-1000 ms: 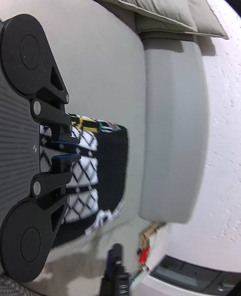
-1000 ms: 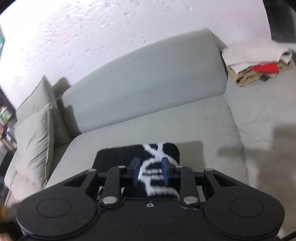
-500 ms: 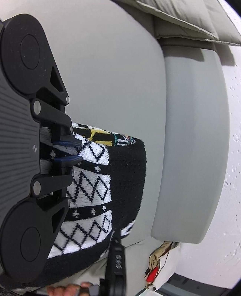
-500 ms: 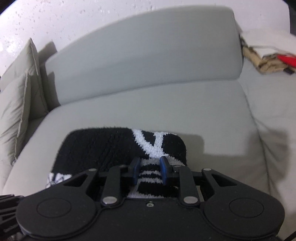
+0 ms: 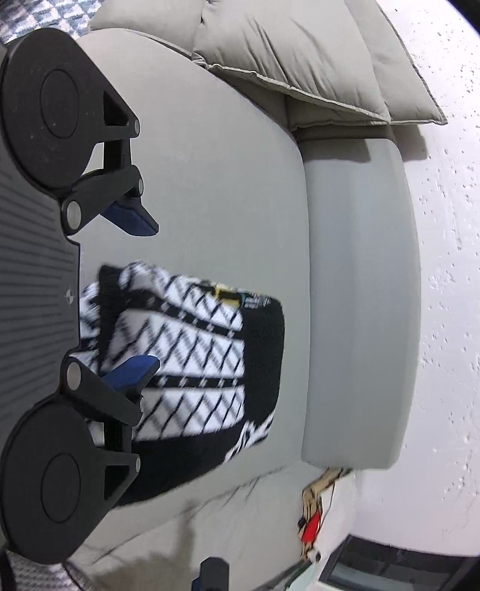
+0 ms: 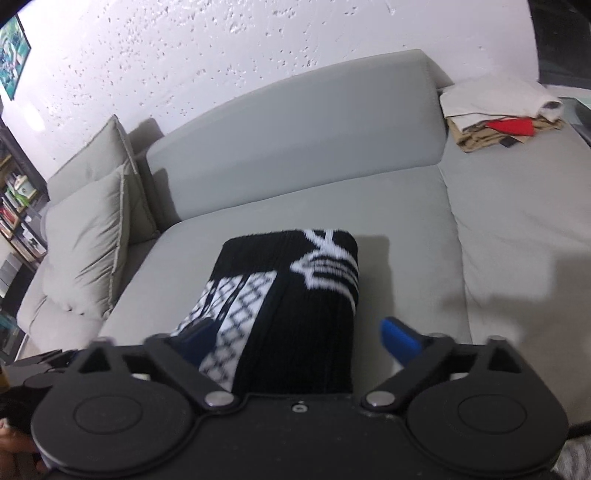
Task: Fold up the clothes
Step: 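Open both grippers and release the folded sweater bundle, then grasp the folded sweater bundle's sides with both grippers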
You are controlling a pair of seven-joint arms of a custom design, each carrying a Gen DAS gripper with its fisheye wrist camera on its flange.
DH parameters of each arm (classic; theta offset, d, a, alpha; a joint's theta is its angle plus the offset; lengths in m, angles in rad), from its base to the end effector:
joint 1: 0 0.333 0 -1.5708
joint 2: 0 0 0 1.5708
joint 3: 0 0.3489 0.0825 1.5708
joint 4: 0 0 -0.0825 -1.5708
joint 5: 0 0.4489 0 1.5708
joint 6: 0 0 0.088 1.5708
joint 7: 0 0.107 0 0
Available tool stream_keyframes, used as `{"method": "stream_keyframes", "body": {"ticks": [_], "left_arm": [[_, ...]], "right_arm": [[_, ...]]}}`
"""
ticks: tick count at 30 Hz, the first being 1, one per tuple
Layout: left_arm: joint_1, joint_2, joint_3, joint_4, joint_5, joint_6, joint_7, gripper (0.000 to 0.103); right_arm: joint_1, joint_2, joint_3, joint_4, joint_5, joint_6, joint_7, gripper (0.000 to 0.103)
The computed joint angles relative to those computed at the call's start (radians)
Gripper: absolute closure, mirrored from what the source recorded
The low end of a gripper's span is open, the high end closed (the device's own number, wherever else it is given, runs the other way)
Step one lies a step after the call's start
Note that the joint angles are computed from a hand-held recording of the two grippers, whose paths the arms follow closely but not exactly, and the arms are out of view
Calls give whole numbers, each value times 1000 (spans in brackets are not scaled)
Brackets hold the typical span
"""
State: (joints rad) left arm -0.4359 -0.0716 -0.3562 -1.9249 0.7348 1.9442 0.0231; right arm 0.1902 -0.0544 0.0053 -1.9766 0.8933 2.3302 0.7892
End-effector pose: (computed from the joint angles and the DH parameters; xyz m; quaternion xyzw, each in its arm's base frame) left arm 0.4603 -0.4093 0.5575 -0.8059 0.4749 -0.1677 0.3112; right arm 0.6239 0.1371 0.5515 -0.7780 0.4761 0.0124 0.4097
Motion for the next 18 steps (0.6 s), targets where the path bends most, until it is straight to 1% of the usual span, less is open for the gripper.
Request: {"method": "stream_keyframes", "body": {"ticks": [4,7,11,13,15,18], "left_arm": [[-16,-3,-12,5,-16,-12,-12,29],[-18,-35,-16,-46,9,34,-53,25],[-7,-76,-25,-119,50,60,-144,24],[2,-100,-21,-155,36,78,-172,24],[13,-128,-15,-195,22,122,-203,24],[38,-175,-8,-263,13,214,-266,23]], "right_arm": [[-10,-65,-18,-55,5,-50,18,0],[-11,-86,-31,-82,31,-71,18,0],[-12,-86,-34,-101,36,-73,36,0],[-12,-81,-34,-103,39,-77,47,0],[-11,-76,-34,-104,47,-81,48,0],[-10,-63,-31,-101,53,-85,56,0]]}}
